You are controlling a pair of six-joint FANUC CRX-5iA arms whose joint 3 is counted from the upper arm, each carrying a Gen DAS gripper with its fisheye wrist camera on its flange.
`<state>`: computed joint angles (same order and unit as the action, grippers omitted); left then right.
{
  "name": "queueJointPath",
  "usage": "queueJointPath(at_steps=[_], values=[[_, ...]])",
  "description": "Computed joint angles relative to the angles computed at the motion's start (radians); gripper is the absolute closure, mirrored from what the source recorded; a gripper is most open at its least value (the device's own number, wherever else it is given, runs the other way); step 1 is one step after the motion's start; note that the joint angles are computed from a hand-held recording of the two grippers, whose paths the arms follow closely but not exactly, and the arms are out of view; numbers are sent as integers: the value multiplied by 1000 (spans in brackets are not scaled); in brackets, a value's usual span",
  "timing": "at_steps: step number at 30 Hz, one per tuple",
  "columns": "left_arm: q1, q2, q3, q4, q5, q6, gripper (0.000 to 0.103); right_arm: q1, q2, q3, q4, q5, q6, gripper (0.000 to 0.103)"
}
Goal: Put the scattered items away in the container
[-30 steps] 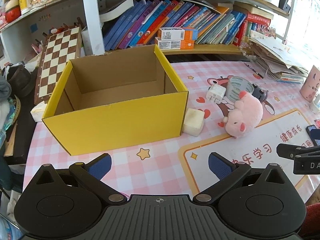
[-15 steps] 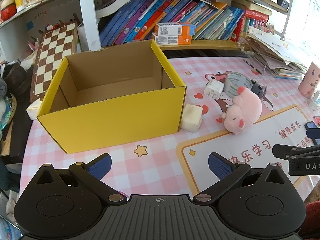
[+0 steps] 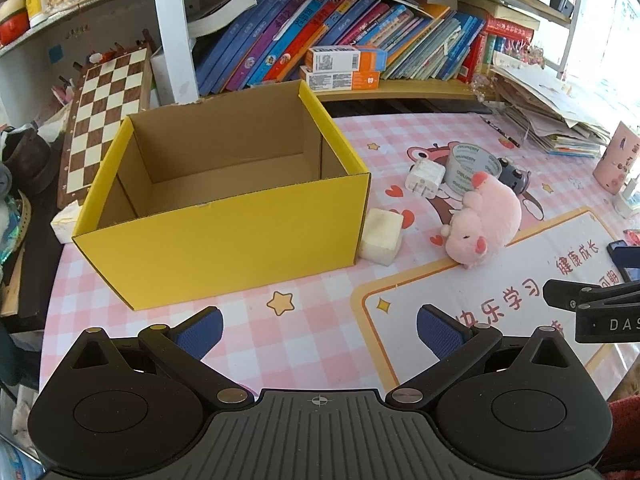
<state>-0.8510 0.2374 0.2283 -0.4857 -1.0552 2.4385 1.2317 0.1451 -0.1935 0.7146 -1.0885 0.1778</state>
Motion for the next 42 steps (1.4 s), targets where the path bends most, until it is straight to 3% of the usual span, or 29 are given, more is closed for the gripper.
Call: queueJointPath(at_steps=[42], values=[[5,8,7,6,-16,12,0,-8,7,9,-15,12,30,0]])
